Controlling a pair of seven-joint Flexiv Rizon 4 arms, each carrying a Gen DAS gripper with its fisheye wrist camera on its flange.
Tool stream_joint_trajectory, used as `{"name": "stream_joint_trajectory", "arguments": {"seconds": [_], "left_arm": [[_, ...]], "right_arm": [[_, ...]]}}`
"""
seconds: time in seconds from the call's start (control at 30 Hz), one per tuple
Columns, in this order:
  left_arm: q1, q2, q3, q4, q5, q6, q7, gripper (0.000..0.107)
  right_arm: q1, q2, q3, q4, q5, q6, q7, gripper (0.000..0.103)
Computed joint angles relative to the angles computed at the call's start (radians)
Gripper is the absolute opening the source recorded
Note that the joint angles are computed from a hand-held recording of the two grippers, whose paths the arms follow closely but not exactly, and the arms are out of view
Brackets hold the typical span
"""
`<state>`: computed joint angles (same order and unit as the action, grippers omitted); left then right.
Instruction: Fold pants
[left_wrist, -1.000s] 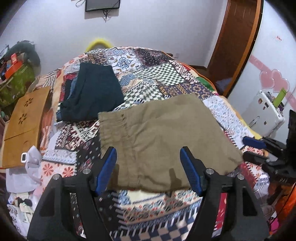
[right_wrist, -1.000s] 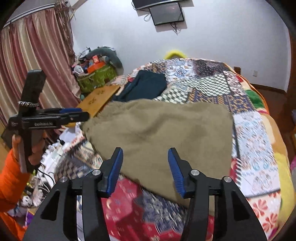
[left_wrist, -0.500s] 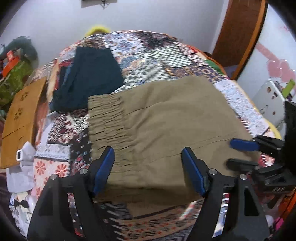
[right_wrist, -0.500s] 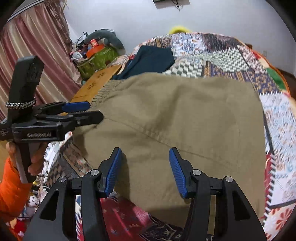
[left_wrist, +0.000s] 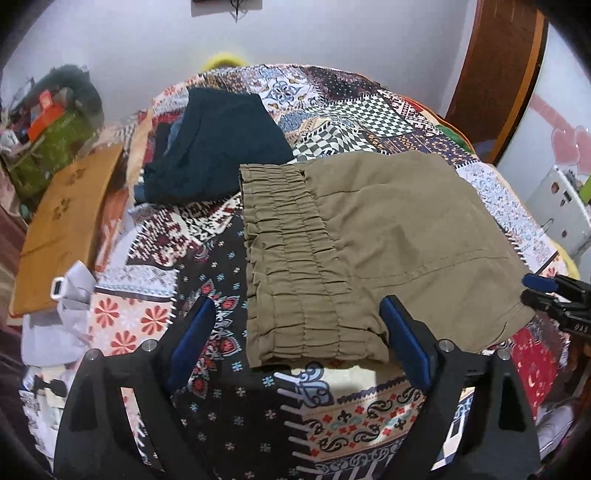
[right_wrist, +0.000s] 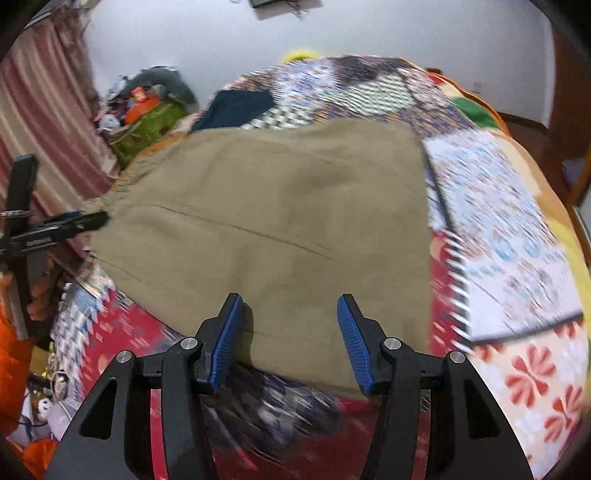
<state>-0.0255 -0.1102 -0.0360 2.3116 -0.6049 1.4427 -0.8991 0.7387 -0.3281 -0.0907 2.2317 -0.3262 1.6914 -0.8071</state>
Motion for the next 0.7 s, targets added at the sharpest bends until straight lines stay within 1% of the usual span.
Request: {"name": "stream_joint_trajectory", "arguments": {"seconds": [0.07,0.13,0.2,0.23,0.33,0.37,0.43,0.53,0.63,0.67,0.7], "left_arm": [[-0.005,0.0,0.01,0.005,0.035,0.017,-0.022,0.092],[-0.004,0.001,0.009,0.013,0.046,0.031,-0.03,0.092],[0.0,-0.002,0.004,0.019,0.039,0.04,-0.03,0.095],[0.003,-0.004,0.0,0.023,0.031,0.046,-0.03,0.096],[0.016,0.003,-0.026,0.033,-0.055,0.032,0.014,0.096],[0.015,0.007,-0.021,0.031,-0.06,0.017,0.009,0.096],[0.007,0.013,0.0,0.023,-0.03,-0.007,-0.018,0.096],[-0.001,0.027,0.037,0.001,0.079,-0.035,-0.091,0.096],[-0.002,0.036,0.056,-0.025,0.168,-0.032,-0.149,0.096],[0.0,0.036,0.058,-0.034,0.183,-0.031,-0.16,0.096],[0.003,0.036,0.053,-0.043,0.178,-0.029,-0.154,0.096]], "right_arm": [[0.002,0.017,-0.011,0.03,0.005,-0.002,0.005,0.049],[0.045,0.036,-0.067,0.063,-0.004,0.0,0.019,0.048],[0.082,0.05,-0.111,0.086,-0.013,0.004,0.031,0.047],[0.104,0.055,-0.137,0.095,-0.019,0.007,0.036,0.047],[0.192,0.059,-0.231,0.119,-0.022,0.024,0.054,0.048],[0.191,0.056,-0.227,0.117,-0.012,0.025,0.052,0.051],[0.165,0.052,-0.197,0.105,0.006,0.02,0.044,0.051],[0.074,0.059,-0.104,0.073,0.003,-0.034,0.038,0.055],[-0.024,0.066,-0.006,0.037,-0.005,-0.082,0.027,0.055],[-0.03,0.069,-0.008,0.034,-0.022,-0.078,0.034,0.055],[-0.018,0.074,-0.034,0.036,-0.051,-0.067,0.05,0.057]]}}
